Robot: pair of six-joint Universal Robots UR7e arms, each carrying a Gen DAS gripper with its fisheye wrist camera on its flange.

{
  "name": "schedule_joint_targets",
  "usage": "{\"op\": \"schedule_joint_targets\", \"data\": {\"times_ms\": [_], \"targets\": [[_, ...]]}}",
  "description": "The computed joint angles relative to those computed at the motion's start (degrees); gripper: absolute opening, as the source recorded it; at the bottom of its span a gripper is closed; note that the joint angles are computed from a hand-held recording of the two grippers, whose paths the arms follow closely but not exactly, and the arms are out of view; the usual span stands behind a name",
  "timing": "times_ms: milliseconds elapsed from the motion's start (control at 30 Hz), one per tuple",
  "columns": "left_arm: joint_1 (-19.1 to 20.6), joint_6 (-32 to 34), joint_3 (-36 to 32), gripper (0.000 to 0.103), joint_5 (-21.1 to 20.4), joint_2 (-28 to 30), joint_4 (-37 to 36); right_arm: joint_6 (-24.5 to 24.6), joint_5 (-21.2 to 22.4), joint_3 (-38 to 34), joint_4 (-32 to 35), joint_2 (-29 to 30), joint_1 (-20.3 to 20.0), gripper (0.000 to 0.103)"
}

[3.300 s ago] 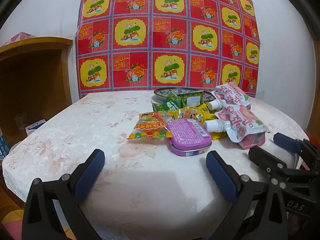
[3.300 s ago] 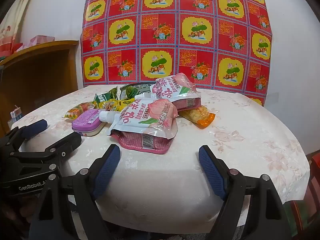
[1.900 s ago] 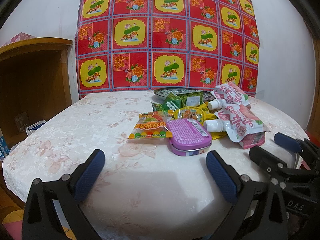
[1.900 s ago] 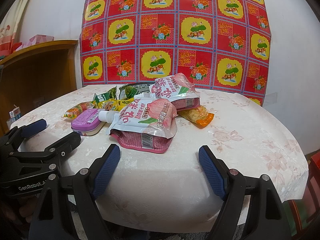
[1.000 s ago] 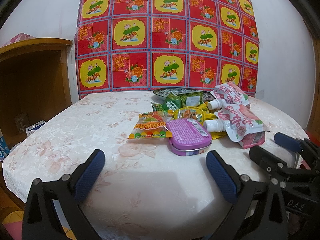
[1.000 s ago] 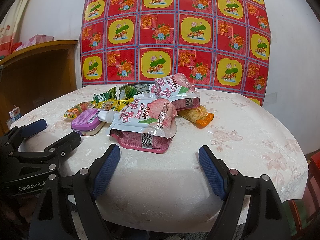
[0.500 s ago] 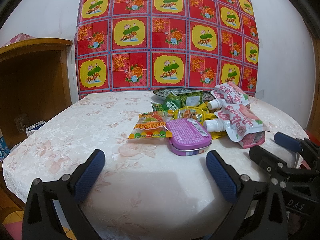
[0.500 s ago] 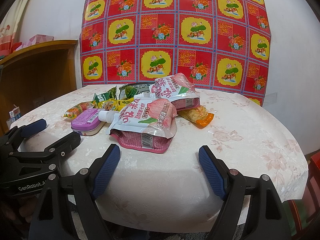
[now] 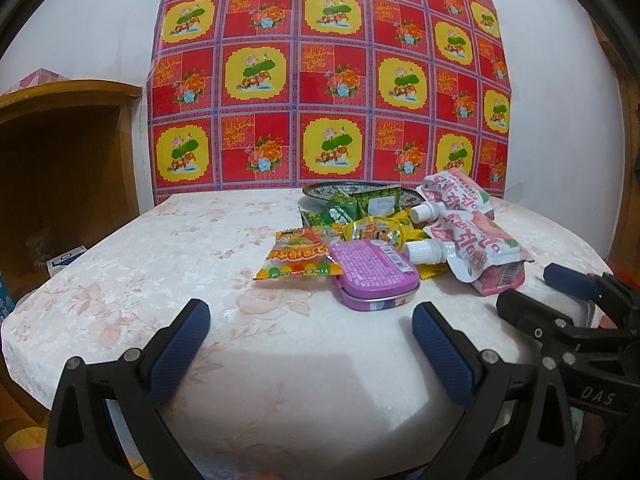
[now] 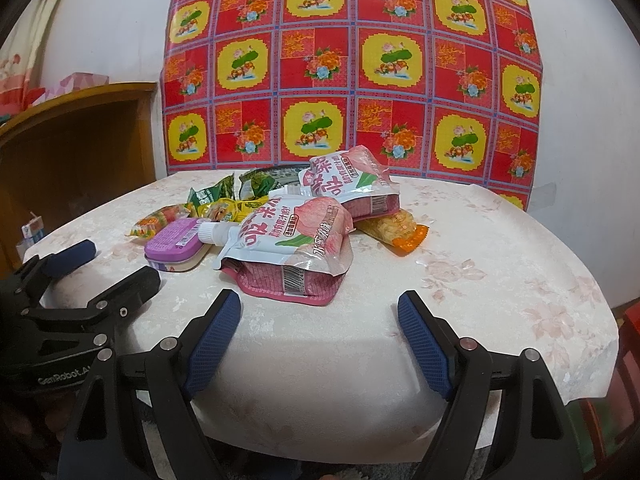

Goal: Organize snacks
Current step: 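Grasp the purple tin with the left tool while the right tool grasps a pink pouch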

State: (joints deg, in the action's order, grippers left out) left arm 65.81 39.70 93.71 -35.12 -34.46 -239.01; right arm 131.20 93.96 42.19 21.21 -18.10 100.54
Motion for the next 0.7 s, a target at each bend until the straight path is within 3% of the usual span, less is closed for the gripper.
{"op": "schedule_joint_targets", "data": {"times_ms": [133, 233, 333, 400, 500, 700], "targets": [[0.12, 0.30, 0.17, 0.103, -0.52, -0.05, -0.27, 0.04, -0.31, -0.05, 0.13, 0.03, -0.26, 0.083], [0.58, -0.54, 2.21, 0.103, -2.98, -1.26, 0.33, 1.35, -3.36, -0.99, 1.92, 0.32, -1.00, 0.083], [0.92, -0.60, 4.02, 0.103, -5.80, -1.73, -1.31, 3.24, -8.71, -4.89, 8.27, 1.62, -2.06, 0.083], [0.98, -0.47, 4.82, 0.103, -7.42, -1.82, -1.64, 1.52, -9.93, -1.17, 4.78, -0.32, -1.93, 0.083], [0.90, 1.83, 4.02, 0.103, -7.70, -0.89, -2.48, -3.03, -9.71, 4.30, -2.10, -2.58, -0.94, 0.083], [1.31, 2.06, 4.49, 0.102, -9.75, -0.99, -2.59, -2.04, -4.52, -9.08, 7.01, 4.87, 0.96, 0.083]]}}
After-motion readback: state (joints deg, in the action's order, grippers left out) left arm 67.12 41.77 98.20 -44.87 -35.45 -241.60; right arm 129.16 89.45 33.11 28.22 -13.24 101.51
